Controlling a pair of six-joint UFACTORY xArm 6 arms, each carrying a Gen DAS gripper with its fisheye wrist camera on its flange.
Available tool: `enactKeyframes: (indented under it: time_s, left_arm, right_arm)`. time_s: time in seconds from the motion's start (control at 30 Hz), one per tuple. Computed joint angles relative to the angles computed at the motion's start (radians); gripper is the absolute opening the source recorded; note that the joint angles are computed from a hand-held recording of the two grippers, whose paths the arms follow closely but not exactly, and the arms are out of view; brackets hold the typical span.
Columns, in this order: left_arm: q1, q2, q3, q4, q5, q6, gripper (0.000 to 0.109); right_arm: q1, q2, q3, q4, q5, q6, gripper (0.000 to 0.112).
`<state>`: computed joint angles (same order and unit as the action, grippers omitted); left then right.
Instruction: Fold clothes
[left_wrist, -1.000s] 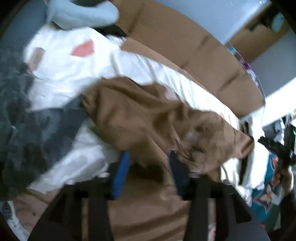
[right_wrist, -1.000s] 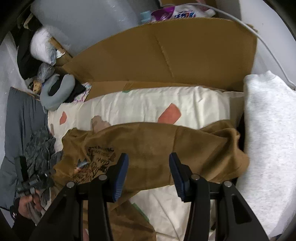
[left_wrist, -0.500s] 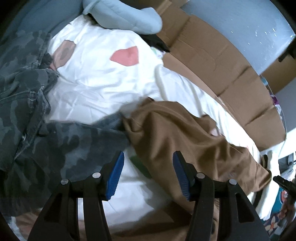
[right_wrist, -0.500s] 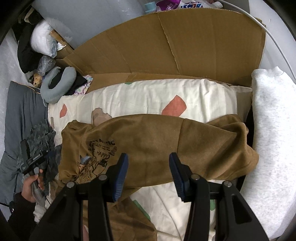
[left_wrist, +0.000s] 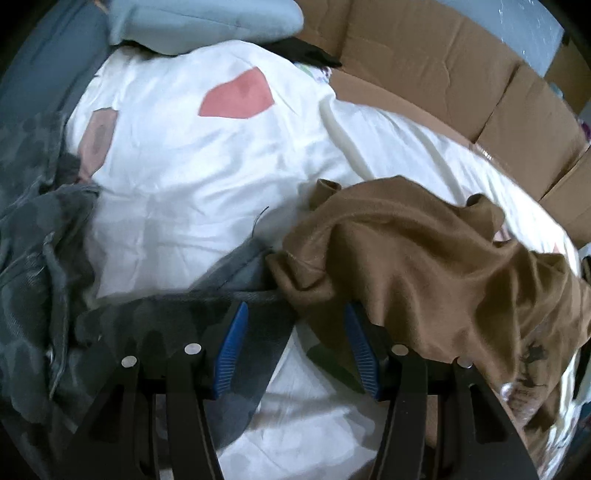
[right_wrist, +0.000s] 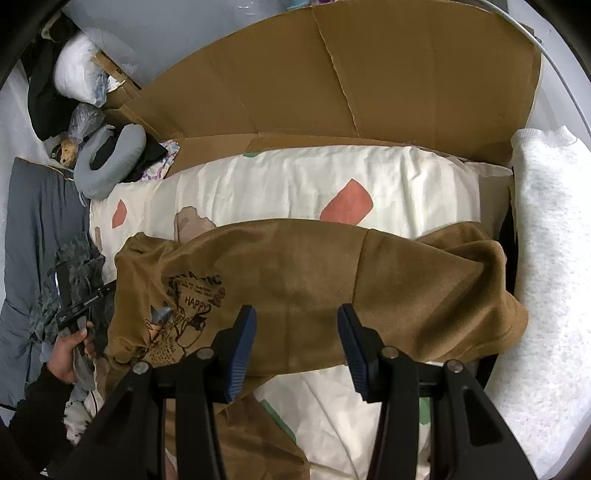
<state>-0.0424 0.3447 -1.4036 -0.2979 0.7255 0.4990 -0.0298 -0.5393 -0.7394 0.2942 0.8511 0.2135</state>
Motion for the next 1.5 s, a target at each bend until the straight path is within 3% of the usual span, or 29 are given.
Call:
enactKeyframes:
  time_s: [0.47, 0.57, 0.63, 0.67, 0.93, 1.1, 1.5]
  left_arm:
    - [-0.038, 0.087, -0.101, -0.007, 0.044, 0.010, 0.055]
    - [-0.031, 0.096, -0.112, -0.076, 0.057, 0.045, 0.055]
    - [-0.018, 0.106, -0.132, -0.135, 0.093, 0.072, 0.030]
    - [-0.010, 0.112, -0.145, -0.162, 0.118, 0.080, 0.009]
    - [0.010, -0.040, -0.031, -0.232, 0.032, 0.107, 0.008]
    - [0.016, -0.099, -0.041, -0.288, 0.062, 0.143, 0.008]
    - [-0.081, -0.190, 0.008, -0.355, 0.154, 0.161, 0.008]
  right_arm:
    - [0.000, -0.001, 0.009, -0.004, 0.009, -0.006, 0.044]
    - [0.000, -0.001, 0.010, -0.004, 0.013, -0.009, 0.044]
    - [-0.001, -0.002, 0.012, -0.001, 0.013, -0.011, 0.044]
    - [0.000, -0.001, 0.013, -0.002, 0.013, -0.011, 0.044]
    - [-0.001, -0.009, 0.019, -0.001, 0.012, -0.011, 0.044]
    - [0.002, -0.023, 0.027, 0.001, 0.015, -0.009, 0.044]
    - [0.011, -0.042, 0.038, 0.002, 0.019, -0.003, 0.044]
